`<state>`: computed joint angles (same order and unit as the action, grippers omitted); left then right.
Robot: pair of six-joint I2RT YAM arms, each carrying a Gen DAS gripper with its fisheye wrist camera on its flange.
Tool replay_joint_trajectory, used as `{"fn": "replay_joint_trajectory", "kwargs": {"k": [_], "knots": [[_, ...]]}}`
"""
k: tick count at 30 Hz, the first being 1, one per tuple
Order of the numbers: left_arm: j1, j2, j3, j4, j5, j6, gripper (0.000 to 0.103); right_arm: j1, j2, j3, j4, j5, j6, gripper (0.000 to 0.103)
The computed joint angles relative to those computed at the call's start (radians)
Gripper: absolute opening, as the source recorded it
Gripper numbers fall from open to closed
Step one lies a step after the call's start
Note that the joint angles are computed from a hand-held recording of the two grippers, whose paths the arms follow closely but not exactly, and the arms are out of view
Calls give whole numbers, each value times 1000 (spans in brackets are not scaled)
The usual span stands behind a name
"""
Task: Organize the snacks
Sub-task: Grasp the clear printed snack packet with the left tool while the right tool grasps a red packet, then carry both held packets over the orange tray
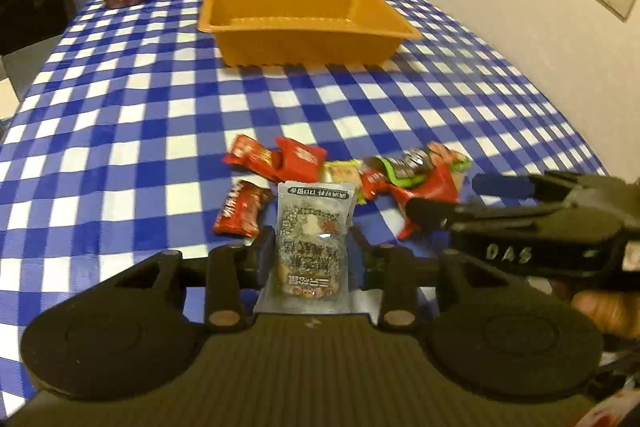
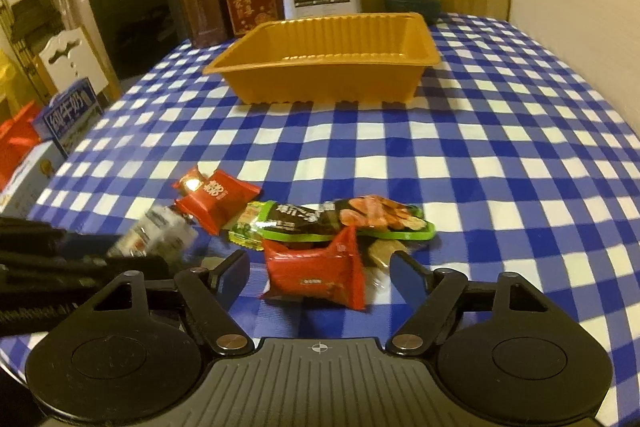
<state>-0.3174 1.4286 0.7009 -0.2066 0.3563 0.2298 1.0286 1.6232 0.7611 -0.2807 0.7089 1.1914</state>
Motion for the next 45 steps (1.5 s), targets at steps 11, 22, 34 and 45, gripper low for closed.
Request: {"fn": "replay_joint_trajectory", "kwargs": {"k": [11,22,34,45], "knots": [[9,26,19,14,9,-27,35,-10,104,74,-30,1,-44,49],[-13,-28,14,-2,0,-56,35,77,-12,57,-165,36,67,46],[-62,-5,142,-11,-35,-113,35,-2,-194,41,-212,103,-48,46],[-115,308,528,20,-72,-178,35,-365,-203,55,119,-24,-494,46]]}}
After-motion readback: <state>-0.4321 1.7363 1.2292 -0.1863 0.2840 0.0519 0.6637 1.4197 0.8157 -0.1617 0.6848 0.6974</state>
